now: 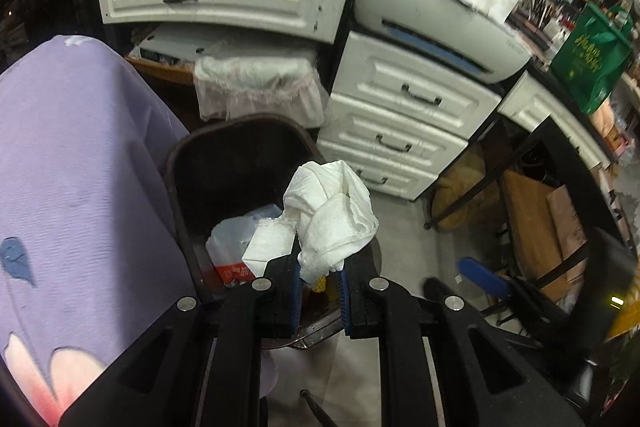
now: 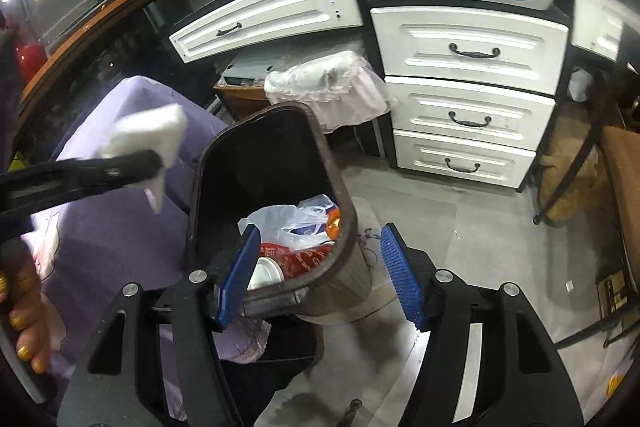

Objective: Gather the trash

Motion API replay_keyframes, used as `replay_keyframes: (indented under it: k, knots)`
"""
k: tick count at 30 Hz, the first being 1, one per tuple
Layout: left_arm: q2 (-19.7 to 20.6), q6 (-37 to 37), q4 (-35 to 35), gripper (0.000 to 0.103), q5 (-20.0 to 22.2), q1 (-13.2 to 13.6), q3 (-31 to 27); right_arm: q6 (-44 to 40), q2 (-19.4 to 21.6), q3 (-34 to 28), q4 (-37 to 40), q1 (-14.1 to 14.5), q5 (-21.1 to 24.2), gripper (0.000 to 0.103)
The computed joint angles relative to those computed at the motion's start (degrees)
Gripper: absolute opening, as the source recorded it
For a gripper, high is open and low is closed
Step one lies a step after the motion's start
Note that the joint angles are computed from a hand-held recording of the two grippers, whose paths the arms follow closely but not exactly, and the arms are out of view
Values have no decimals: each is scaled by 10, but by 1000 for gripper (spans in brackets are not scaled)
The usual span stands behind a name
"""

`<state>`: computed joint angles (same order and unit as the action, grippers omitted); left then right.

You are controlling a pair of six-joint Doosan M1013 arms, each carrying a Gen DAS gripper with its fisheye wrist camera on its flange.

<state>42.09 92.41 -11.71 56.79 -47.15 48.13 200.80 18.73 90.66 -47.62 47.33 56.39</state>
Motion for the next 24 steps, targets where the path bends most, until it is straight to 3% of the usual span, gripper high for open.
replay_keyframes:
  k: [3,5,8,10,15,20,24]
  knots:
    - [12,-7,18,16,15,-6,-15,0,-4,3,-5,8,16,63]
    - [15,-13,30,24,19,-8,-18,4,-8,6,-8,12,21,64]
    - [18,-16,34,39,22,-10,-21,20,-16,15,-15,18,26,66]
    - [15,-16,42,56,13,-12,-17,30,-20,19,-19,22,30,67]
    - [-2,-5,47,61,-14,-14,7,38,-22,15,-28,32,49,68]
    - [-53,25,25,68,-91,-11,77,19,-16,-7,-43,49,112,72]
    - [-104,60,-15,86,-169,-4,145,9,-11,-29,-68,65,148,74]
